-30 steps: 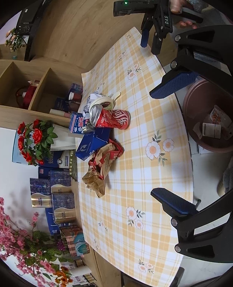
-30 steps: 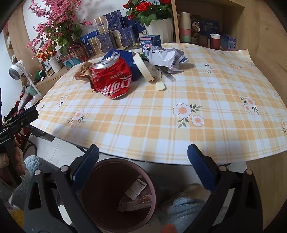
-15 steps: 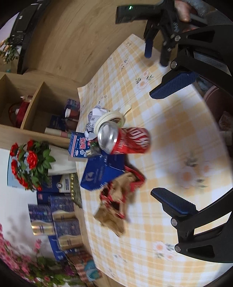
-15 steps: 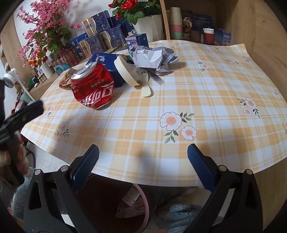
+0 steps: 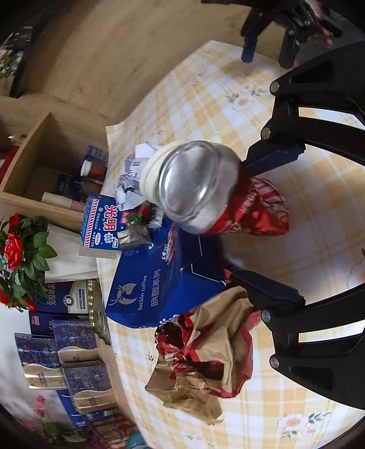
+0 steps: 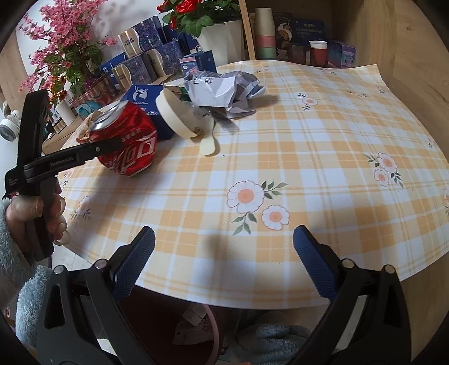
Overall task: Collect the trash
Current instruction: 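Grasp the red Coca-Cola can with the left gripper while the right grasps the tape roll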
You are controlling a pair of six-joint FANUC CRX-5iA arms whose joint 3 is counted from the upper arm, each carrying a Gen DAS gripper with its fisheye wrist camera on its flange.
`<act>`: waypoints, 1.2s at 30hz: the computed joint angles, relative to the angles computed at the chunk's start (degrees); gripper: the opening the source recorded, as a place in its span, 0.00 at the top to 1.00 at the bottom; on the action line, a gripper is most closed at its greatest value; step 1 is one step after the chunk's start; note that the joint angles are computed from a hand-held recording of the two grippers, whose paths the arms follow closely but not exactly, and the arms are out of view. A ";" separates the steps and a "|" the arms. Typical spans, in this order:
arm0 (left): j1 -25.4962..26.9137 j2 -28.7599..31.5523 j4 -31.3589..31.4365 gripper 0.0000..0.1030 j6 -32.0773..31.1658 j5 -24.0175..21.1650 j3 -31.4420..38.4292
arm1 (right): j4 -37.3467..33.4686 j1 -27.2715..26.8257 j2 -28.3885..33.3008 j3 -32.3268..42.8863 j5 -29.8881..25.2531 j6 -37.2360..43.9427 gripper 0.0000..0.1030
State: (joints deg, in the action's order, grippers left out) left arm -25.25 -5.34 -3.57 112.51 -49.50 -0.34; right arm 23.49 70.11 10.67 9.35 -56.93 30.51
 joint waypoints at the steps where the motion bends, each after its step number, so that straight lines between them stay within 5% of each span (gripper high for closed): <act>1: 0.21 -0.05 0.87 0.58 -0.20 0.23 -0.28 | -0.02 -0.19 0.34 0.40 -0.18 0.45 0.06; 4: -1.05 1.19 -2.10 0.93 1.66 -3.68 2.57 | -0.06 -0.62 1.59 1.99 -0.54 2.54 0.06; 9: -3.62 -0.95 -3.48 0.93 1.92 -5.42 3.07 | 1.48 -1.11 5.59 6.89 -1.99 7.27 0.07; 11: -4.00 -2.78 -2.88 0.93 3.15 -5.37 2.16 | 2.06 -1.51 8.09 9.93 -2.03 9.70 0.19; 16: -5.60 -6.70 -4.18 0.93 8.36 -5.93 0.54 | 4.50 -2.32 14.88 18.31 -2.51 14.38 0.29; 20: -6.28 -9.70 -5.61 0.93 11.82 -6.14 -1.06 | 3.37 -3.20 20.69 27.19 -4.21 18.70 0.50; 30: -5.91 -14.91 -6.19 0.93 18.37 -5.56 -5.37 | 3.65 -2.91 32.97 46.73 -12.70 27.47 0.69; 31: -6.03 -15.24 -6.42 0.93 18.80 -5.69 -5.53 | 2.68 -3.13 33.69 48.32 -13.69 27.76 0.81; 33: -6.41 -16.04 -6.98 0.93 19.59 -5.83 -5.86 | 0.21 -3.53 33.34 48.86 -13.78 28.10 0.83; 36: -6.67 -17.17 -7.48 0.93 20.30 -5.64 -6.42 | -6.75 -4.66 27.46 42.15 -6.39 26.60 0.85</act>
